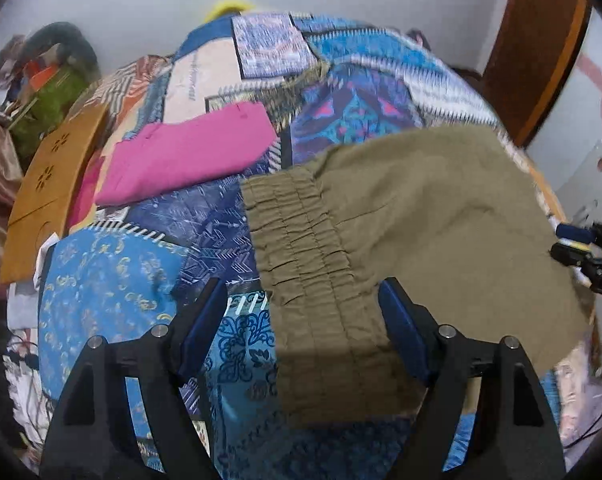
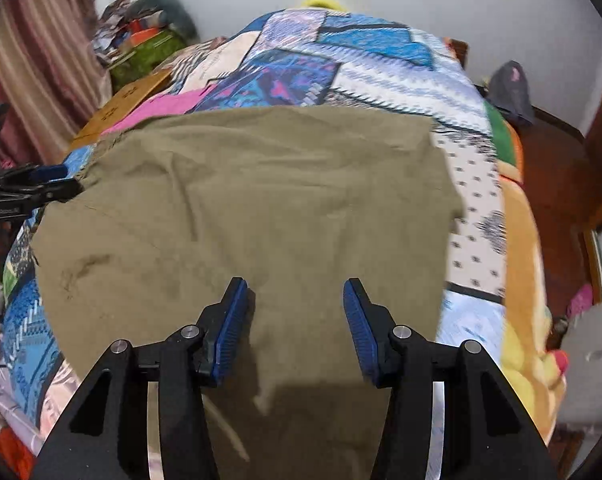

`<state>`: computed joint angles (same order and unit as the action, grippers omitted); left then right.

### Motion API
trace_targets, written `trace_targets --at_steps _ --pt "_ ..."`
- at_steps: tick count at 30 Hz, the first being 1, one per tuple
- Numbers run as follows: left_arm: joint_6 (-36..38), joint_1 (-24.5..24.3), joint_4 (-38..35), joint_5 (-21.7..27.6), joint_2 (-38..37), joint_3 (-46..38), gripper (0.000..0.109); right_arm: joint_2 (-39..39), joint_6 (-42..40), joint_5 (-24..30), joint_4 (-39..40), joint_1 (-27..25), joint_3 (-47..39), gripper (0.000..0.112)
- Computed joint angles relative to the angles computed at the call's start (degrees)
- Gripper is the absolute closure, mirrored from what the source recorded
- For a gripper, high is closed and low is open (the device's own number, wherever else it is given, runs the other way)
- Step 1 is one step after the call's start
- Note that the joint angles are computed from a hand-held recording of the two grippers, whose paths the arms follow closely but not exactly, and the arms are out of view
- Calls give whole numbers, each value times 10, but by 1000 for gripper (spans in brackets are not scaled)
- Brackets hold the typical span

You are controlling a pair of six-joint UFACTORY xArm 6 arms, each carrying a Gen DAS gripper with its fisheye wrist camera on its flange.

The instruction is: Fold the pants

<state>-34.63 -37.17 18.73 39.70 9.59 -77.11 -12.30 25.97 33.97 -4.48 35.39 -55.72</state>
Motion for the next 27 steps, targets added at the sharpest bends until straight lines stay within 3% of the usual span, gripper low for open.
trace_targets --at_steps 8,13,15,20,27 --pt "-9 -57 48 -19 4 -33 30 -10 34 -54 -27 45 -16 66" --pt "0 -85 34 -7 38 -49 30 20 -8 -26 2 72 -32 66" --pt "0 -88 24 -8 43 -35 30 17 -20 -11 10 75 -21 66" --pt "-19 -87 57 -47 -3 34 30 -28 8 -33 31 65 35 66" --pt "-63 -95 121 -15 -68 90 30 -87 87 -27 -9 64 87 66"
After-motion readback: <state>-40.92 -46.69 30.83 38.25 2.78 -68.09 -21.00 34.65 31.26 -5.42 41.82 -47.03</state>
